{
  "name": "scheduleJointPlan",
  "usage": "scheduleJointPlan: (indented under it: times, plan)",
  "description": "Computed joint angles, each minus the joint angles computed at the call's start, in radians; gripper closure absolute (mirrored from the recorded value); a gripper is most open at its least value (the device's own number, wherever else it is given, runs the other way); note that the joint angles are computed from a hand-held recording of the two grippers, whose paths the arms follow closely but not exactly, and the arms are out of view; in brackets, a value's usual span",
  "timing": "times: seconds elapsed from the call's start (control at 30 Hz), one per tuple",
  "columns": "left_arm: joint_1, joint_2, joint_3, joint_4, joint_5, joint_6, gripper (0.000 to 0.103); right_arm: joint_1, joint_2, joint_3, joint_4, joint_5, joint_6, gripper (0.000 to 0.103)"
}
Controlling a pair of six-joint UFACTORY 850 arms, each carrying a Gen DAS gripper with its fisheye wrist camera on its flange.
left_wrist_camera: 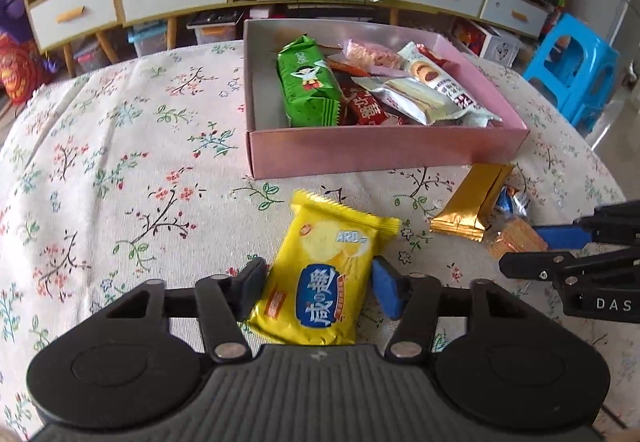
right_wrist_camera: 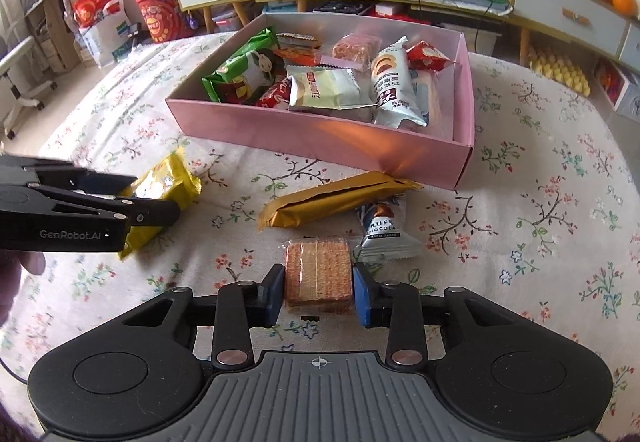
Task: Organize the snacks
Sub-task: 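Grasp the yellow biscuit pack with the left tool while the right tool grasps the wafer cookie, then lower both held packs into the pink box and open both tools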
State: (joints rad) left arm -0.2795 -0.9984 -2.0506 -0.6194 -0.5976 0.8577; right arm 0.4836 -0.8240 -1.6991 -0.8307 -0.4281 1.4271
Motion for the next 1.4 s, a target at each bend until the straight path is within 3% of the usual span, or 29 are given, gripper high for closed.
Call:
scheduleJointPlan:
  times: [0.27,0.63,0.77,1.1,1.4]
  plan:
    - [0.004,-0.013,-0.038,0.03,-0.052,-0.085,0.052,-0.024,0.044,0.045,0.108,0.103,0.001,0.07]
    - [0.016,0.007,-0.033,-0.064,-0.089,-0.05,0.053,-0.059,0.106,0.114,0.133,0.248,0.095,0.07]
    - [0.02,0.013,-0.036,-0.111,-0.094,-0.044,0.053,-0.072,0.131,0.136,-0.076,0.281,0.341,0.07]
    - [-0.006,-0.047,-0.155,-0.204,-0.073,-0.08,0.053,-0.114,0.142,0.139,-0.752,0.229,1.087,0.07]
    - [-0.053,-0.126,-0.249,-0.262,0.018,-0.118,0.052,-0.139,0.086,0.093,-0.78,0.161,1.127,0.07]
